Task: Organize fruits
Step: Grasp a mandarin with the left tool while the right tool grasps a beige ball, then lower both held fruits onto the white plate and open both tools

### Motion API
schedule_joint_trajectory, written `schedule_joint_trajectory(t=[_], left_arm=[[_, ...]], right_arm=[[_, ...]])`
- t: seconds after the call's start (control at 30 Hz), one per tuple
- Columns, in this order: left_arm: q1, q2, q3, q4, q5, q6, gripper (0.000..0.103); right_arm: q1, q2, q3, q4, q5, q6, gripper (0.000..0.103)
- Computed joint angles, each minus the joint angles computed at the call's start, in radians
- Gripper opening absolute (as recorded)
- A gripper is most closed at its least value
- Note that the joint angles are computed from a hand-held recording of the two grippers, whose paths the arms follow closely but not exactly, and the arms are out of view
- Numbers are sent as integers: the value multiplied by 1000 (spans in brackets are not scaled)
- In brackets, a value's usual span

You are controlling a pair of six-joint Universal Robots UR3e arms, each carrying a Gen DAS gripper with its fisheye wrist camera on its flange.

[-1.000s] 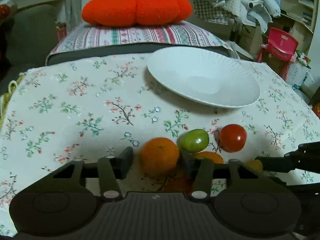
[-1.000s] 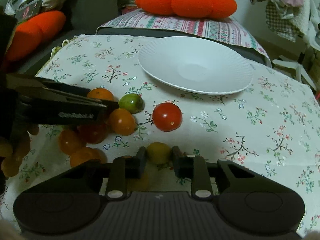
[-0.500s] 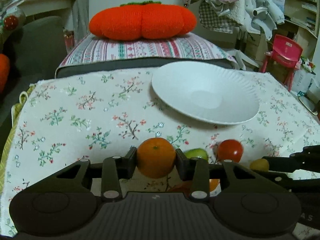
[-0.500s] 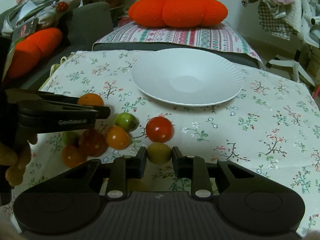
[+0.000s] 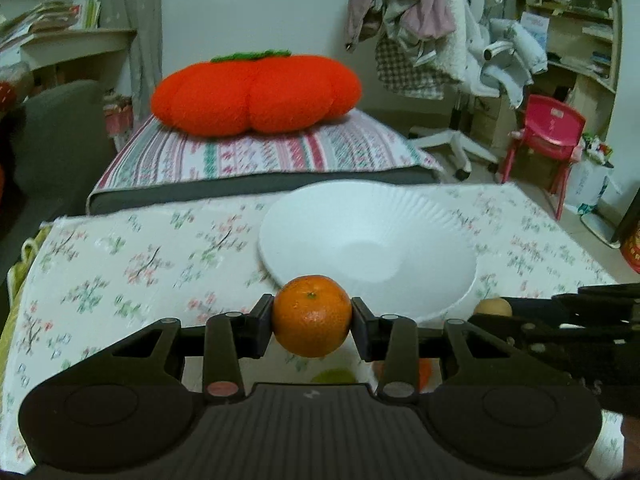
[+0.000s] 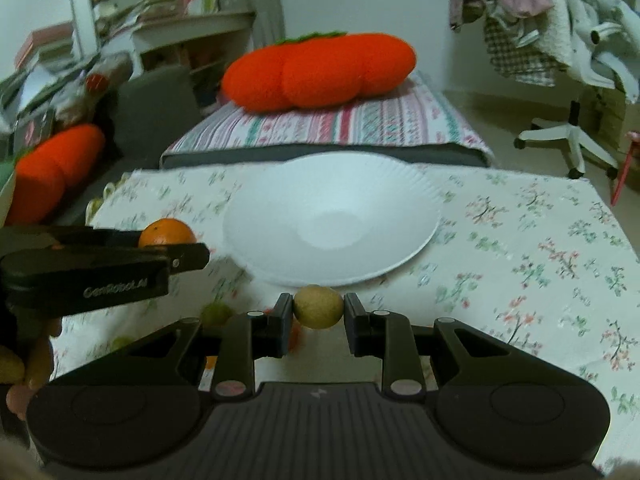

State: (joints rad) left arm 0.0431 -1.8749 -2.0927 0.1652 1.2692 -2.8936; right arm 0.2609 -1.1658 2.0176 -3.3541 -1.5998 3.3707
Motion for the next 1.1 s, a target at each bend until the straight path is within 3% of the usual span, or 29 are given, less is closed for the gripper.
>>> schedule_joint_trajectory(t=[0.33,0.6,0.8,1.1], left_arm=[[-83,-213,180,69,15,-3,34],[-85,-298,254,67,18,2,34],[-65,-281,222,75,-12,-2,37],[-2,-177,138,45,-67,-49,41]], right_arm=[[-72,114,-71,-118,52,-51,24],[-96,177,-129,-101,87,-65,24],[-99,190,-137,-92,89,-51,25],[-135,99,-50,-124,62,46,40]])
